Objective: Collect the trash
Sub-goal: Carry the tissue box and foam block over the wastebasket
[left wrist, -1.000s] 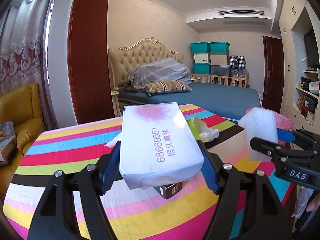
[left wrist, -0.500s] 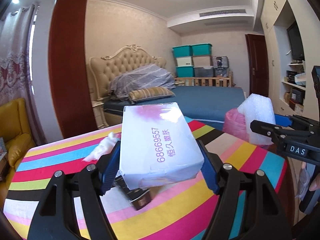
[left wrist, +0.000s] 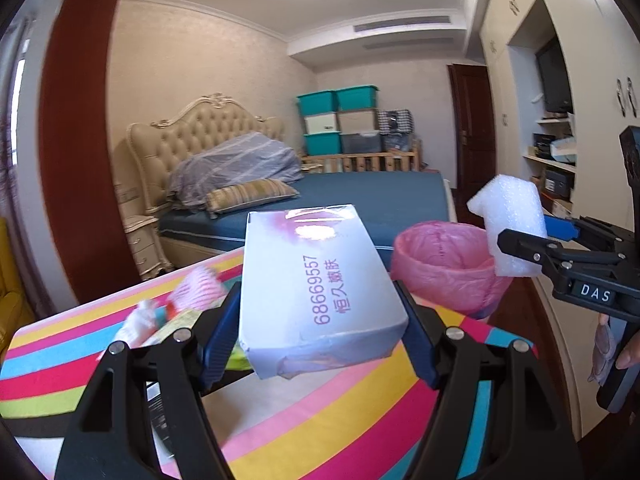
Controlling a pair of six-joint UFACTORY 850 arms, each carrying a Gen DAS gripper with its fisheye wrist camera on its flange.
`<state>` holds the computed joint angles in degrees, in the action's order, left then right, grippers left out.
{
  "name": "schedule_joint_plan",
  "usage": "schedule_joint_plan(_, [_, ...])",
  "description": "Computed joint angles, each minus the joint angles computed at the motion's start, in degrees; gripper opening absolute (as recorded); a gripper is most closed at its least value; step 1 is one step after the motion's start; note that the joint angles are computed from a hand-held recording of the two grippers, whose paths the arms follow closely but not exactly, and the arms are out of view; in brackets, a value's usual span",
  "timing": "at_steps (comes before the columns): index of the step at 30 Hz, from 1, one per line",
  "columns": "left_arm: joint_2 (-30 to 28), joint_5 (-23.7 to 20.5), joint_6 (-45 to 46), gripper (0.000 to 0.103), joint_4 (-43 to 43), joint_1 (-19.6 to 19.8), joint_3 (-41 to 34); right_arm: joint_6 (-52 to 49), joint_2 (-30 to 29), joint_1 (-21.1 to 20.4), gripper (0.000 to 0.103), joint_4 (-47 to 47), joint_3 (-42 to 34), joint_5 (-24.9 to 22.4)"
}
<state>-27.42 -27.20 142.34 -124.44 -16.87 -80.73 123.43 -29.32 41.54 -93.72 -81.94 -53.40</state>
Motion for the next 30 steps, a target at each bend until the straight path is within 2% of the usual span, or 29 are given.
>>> schedule_joint_plan(4, [-3.03,0.14,-8.65,0.070,8.78,-1.57,-4.82,-0.68,1.90,-1.34,0.061,0.09,2.69,-0.15])
schedule_joint_plan(10, [-8.31,-0.40,-19.42,0.070,19.93,-4.34,-13.37,0.62,5.63,-5.64,0.061,-0.40,7.61,2.30])
schedule_joint_plan(15, [-15.45,-1.82,-38.93,0.070,35.58,-6.66,-25.43,2.18,7.80,-9.68,0.061,-1.67,10.30,6.01])
schedule_joint_plan(26, [-28.93,-2.43,-57.93,0.070,53.40,-11.39,-46.66,2.21,7.98,-17.65,0.062,-5.68,10.95,14.39])
schedule_joint_plan(30, [-37.42,-5.43,-71.01,0.071,63.92,-12.38,-61.35,5.86,8.14,-20.55,0.065,-10.20,11.00,17.57])
